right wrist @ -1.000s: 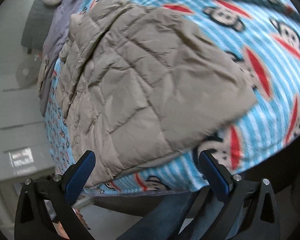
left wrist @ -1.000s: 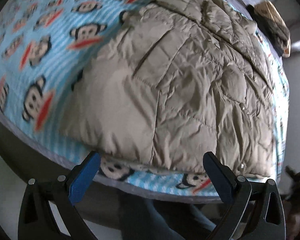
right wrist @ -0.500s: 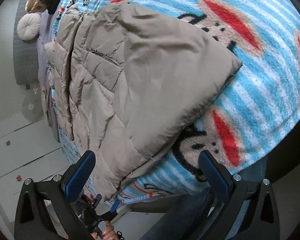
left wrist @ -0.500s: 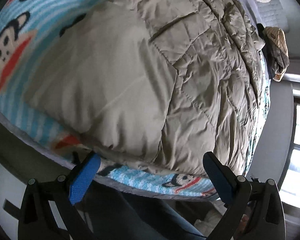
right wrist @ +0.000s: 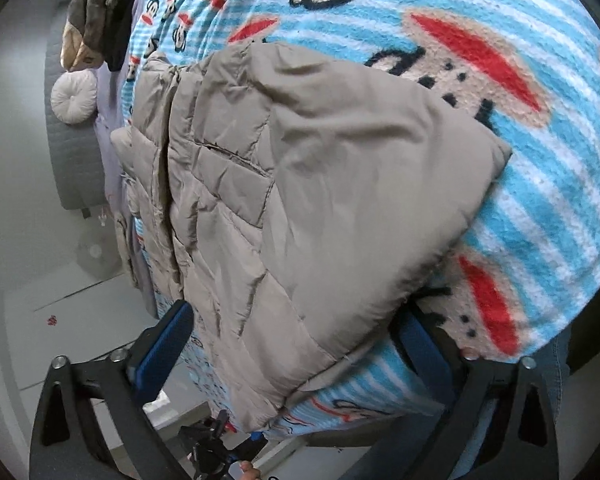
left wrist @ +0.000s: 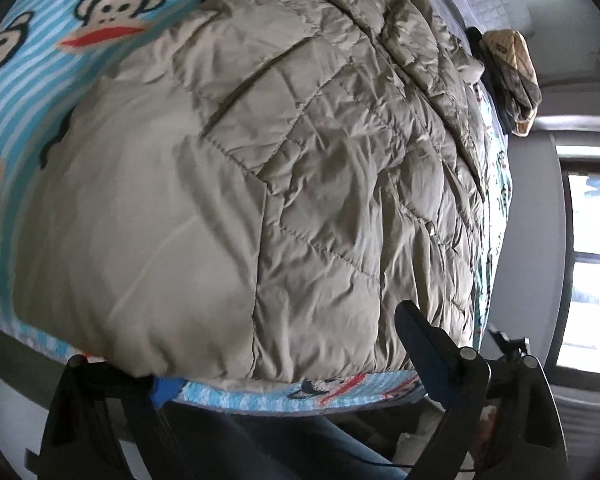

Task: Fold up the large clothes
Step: 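Move both tools to the jacket hem and close them on it, then lift the hem with both tools and fold it over toward the collar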

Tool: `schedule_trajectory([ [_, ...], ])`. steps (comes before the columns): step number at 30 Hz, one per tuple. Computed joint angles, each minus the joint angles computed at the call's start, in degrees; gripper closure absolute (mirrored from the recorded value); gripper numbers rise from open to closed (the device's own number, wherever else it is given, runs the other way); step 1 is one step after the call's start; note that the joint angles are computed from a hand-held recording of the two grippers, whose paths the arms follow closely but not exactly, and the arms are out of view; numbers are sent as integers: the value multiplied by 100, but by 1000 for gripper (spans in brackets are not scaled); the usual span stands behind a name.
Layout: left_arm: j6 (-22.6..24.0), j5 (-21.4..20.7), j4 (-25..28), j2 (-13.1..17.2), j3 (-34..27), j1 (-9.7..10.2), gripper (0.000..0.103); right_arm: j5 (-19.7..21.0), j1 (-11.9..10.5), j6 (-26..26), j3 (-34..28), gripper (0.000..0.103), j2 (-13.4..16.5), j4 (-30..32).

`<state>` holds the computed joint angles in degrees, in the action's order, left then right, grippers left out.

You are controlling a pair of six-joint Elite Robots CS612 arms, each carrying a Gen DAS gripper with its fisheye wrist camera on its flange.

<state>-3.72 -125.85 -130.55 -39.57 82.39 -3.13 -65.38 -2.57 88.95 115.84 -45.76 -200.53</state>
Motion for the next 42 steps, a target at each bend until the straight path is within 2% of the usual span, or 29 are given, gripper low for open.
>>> schedule_trajectory([
  [1,86,-5,44,-1,-8,9,20,11,9,-13,-12,30,-10,78],
  [2,233,22,150,4,-37,3,28,12,11,-25,-8,34,-12,115],
  [3,380,75,265,18,-84,-7,31,-14,31,-2,-23,42,-3,114],
  [4,459,103,293,29,-106,-19,47,-56,57,16,-41,53,-4,163],
  [5,598,91,372,51,-153,-18,66,-115,92,33,-65,60,-11,248],
  [6,705,40,429,58,-171,-2,74,-177,117,48,-72,78,-31,345],
  [7,786,-58,421,65,-183,18,83,-289,154,111,-75,90,-56,432],
  [8,871,-181,374,62,-199,43,85,-391,188,193,-76,91,-58,410],
  [14,1200,-448,327,44,-443,60,85,-710,273,44,-124,93,-193,539],
  [20,1171,-405,-39,107,-754,-56,85,-647,202,-388,-249,94,-290,534],
  [26,223,-229,-1161,105,-957,-172,85,-287,-41,-1333,-677,94,-356,835],
  [28,-61,-139,-1475,137,-1080,-220,85,-115,-178,-1812,-956,94,-352,1043],
  [30,-357,55,-1772,193,-1259,-298,85,56,-292,-2220,-1204,95,-330,1206],
  [34,-739,678,-2045,418,-1791,-493,85,508,-537,-3396,-1996,95,-150,1911],
  [38,-922,1217,-1659,848,-2643,-623,85,575,-598,-4190,-2938,95,193,2794],
  [42,-777,1482,-689,1565,-3918,-674,85,436,-591,-4596,-3815,95,632,3591],
])
